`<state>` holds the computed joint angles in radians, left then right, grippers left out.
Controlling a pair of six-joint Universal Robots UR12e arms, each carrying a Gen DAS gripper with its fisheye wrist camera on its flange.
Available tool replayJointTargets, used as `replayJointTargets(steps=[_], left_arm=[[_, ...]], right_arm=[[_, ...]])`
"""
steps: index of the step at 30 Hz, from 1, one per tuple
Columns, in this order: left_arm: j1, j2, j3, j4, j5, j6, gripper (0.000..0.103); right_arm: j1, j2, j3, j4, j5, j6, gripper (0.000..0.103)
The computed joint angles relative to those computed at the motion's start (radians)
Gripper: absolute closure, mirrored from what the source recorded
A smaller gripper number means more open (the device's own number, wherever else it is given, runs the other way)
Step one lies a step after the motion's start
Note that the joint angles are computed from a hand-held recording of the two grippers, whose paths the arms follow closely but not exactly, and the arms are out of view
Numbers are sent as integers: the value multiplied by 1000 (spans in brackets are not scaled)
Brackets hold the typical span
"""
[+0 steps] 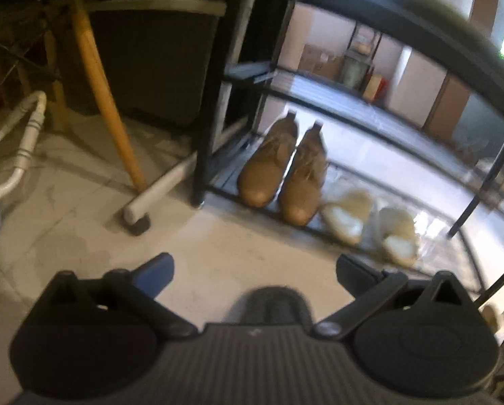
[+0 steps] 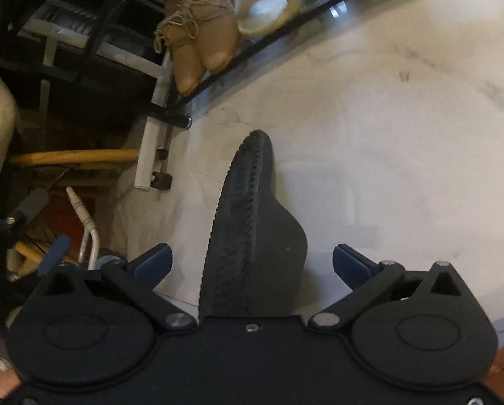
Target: Organize scattered shoes
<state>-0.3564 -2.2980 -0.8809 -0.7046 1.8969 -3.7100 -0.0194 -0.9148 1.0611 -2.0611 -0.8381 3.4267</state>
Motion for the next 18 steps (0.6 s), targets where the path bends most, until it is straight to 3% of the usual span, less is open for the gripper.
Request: replayJointTargets(steps=[2,7,15,18], left_arm=[[3,-2,5,-15,-38,26,1],[0,-9,18,-33,-30,53,1],[8,-14,35,-91,-37,-5,1],[9,-15,36,-88,-43,-1,1]], right_arm=[[5,10,-16,50,-7,-14,0],[16,28,-26,75,-2,17,0],[45,54,-30,74,-10,57,0],[50,64,-40,126,17,29,0]])
